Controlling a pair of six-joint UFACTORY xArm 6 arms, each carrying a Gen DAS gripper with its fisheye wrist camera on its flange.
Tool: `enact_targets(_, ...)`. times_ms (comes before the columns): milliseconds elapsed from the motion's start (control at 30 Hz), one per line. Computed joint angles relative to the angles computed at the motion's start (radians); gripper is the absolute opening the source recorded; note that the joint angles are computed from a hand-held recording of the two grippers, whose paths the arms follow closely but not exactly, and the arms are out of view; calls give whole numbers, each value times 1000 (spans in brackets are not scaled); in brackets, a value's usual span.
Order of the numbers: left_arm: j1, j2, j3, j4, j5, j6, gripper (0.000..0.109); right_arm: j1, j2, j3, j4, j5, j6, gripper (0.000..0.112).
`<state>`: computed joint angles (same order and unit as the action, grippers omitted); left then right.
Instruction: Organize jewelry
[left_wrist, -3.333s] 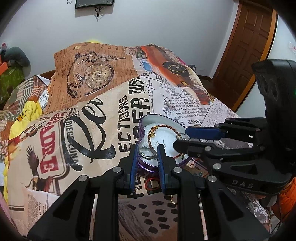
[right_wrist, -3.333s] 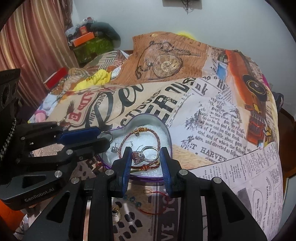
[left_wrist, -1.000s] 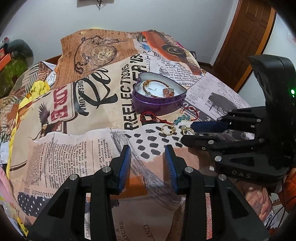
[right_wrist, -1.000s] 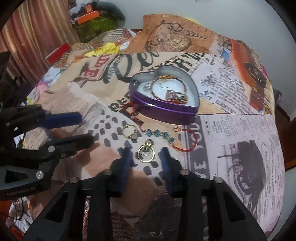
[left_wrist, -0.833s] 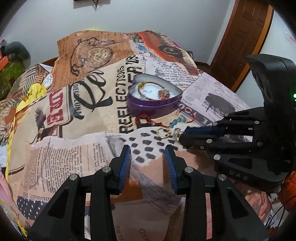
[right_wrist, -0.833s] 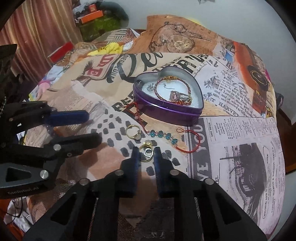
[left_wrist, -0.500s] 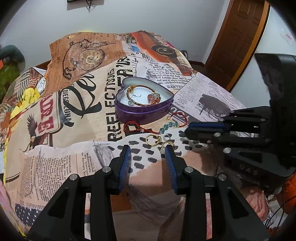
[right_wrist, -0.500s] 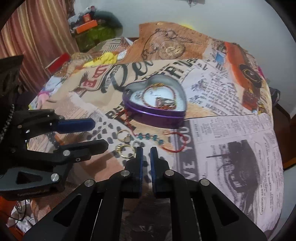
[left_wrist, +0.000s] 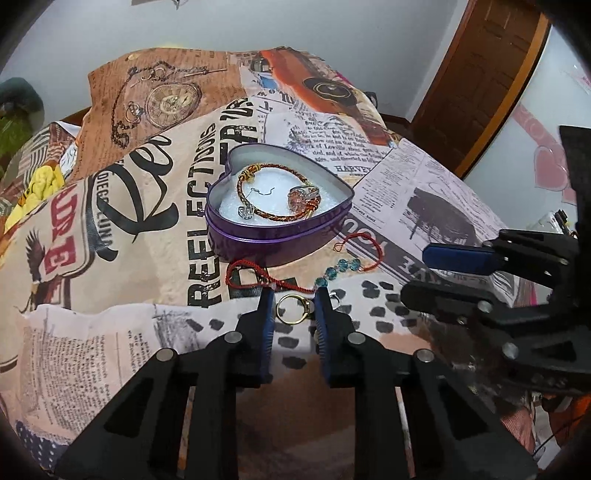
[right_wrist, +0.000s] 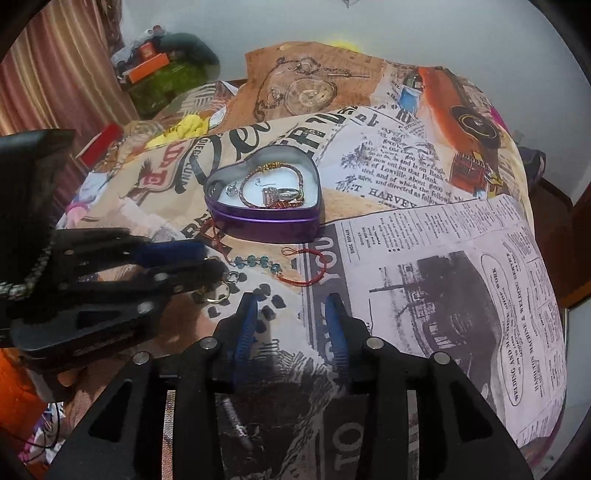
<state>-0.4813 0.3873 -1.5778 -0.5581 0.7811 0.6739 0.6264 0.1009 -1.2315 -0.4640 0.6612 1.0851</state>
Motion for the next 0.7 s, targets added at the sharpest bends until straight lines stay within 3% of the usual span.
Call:
enact_targets(67,0,-6,8,-6,-9,9,20,2,4,-5,1,-7,-5,35)
enact_targets(133,4,-15,15,-21,-5,24,3,3,9,-8,12,-23,-18,35)
enact_targets(400,46,-77,86,-60,-40,54,3,24,81,-86,99,-42,-131,35)
enact_targets(567,75,-121,138,-102,-43,91,3,24,153,-167,217,-11,-254,35)
enact_targets(700,90,-153,176,-140,-39,125,3,18,187,-212,227,19,-274,33)
